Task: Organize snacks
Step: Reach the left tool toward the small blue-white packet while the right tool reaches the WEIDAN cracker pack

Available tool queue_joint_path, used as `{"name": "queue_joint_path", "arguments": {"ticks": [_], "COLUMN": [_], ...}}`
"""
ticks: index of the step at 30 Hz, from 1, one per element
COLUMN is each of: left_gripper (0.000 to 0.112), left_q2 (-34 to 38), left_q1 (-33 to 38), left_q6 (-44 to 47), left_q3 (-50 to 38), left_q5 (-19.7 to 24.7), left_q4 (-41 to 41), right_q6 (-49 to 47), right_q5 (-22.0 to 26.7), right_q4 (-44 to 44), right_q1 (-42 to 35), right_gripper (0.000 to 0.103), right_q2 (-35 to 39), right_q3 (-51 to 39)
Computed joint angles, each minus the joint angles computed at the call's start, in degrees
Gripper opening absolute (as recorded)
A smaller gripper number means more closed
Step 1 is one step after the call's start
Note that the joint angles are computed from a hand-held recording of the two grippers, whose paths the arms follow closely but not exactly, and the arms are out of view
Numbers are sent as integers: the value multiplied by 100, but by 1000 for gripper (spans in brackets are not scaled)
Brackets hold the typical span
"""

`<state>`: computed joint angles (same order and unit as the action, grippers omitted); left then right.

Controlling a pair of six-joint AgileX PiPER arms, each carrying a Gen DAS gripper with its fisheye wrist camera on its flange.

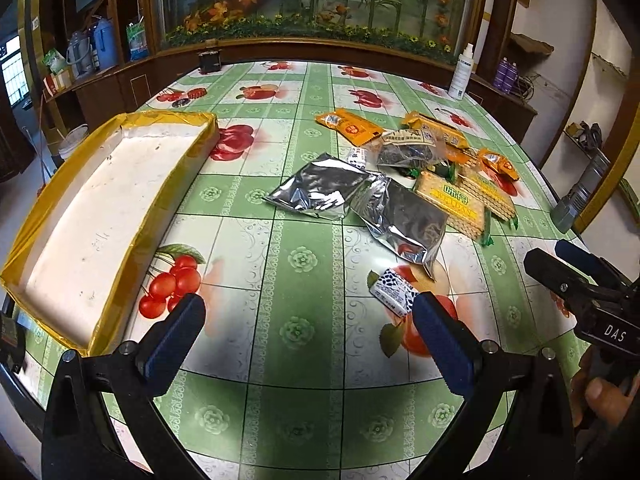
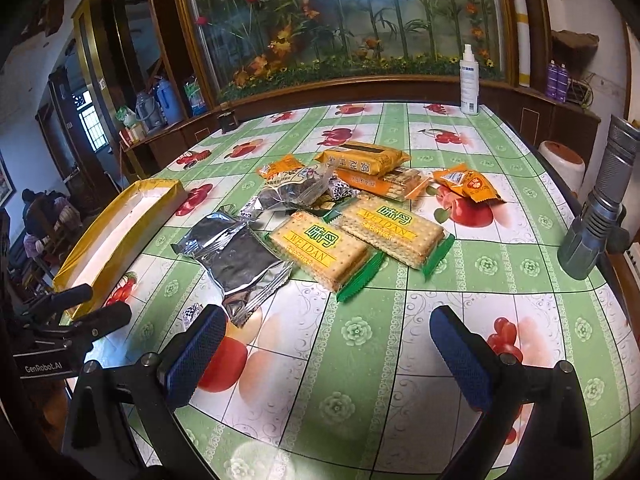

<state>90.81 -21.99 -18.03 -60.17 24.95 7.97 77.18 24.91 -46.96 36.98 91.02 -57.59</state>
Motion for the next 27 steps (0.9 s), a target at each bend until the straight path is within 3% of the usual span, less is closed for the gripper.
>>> {"name": "queue_joint_path", "arguments": {"ticks": [7,16,22,27], "left_gripper": [103,103,103,103], "left_q2": [36,126,215,599], "left_q1": [-170,-353,-303,-218], "left_q6": [439,-36,37,472], "left_q3": [-8,-164,-214,-613], "left_q5": [56,256,285,516], "left_q4": [-379,174,24,-803], "right_q6": [206,143,-38,-1227], "right_q5": [-96,-157,-270,-608], "right_q4": [-145,-67,90,980], "right_q1": [-17,-129,-212,-518], "right_gripper": [103,103,103,103], "right_q2": [-109,-202,-196,-80], "right_q3": [210,297,296,197]}}
